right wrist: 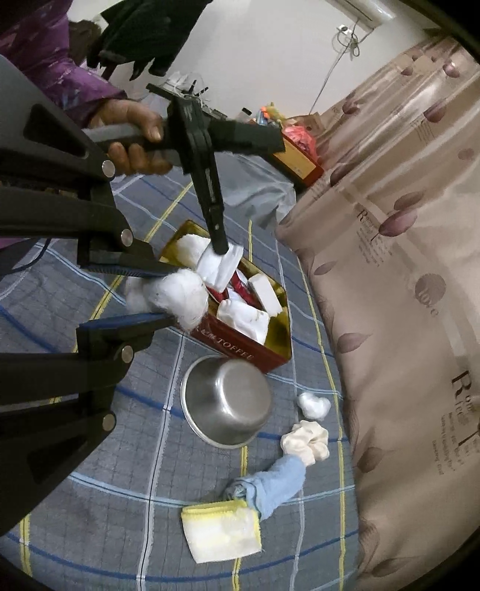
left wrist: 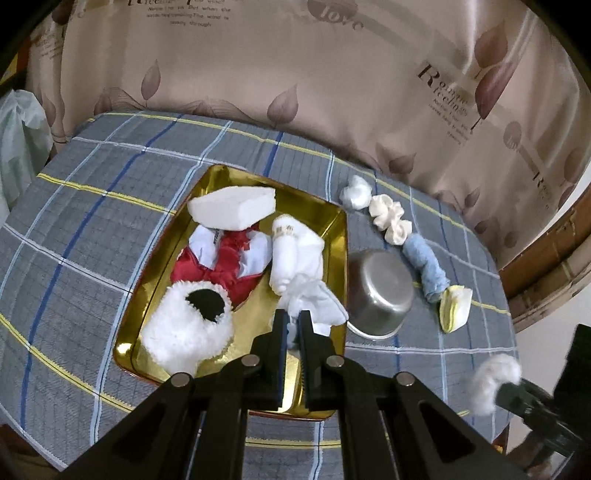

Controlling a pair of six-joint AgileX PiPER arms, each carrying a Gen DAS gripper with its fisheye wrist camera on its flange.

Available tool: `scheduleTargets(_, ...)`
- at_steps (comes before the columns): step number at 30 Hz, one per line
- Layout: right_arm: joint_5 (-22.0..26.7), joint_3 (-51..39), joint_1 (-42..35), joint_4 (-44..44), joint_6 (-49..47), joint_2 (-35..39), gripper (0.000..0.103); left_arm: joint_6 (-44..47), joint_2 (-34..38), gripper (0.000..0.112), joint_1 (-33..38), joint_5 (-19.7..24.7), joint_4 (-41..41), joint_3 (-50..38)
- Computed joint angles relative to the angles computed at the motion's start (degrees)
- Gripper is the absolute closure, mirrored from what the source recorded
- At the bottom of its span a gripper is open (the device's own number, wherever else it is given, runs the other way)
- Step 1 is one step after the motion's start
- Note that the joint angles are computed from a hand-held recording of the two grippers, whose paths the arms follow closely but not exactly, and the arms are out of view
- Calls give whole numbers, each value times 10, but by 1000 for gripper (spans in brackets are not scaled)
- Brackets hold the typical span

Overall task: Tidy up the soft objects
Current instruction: 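Lower the crumpled cloth into the tin with the left tool while the right tool grasps a cotton ball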

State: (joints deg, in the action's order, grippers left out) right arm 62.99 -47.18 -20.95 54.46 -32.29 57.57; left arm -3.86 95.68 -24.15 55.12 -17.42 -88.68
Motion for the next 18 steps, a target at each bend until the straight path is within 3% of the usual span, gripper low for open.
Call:
scheduleTargets(10, 16, 10, -16, 4, -6, -9, 85, 7, 38, 107, -8, -10, 9, 2)
scheduleTargets(18, 19, 10, -16, 1, -3, -11, 85, 8, 108, 107, -12, 17, 17, -64)
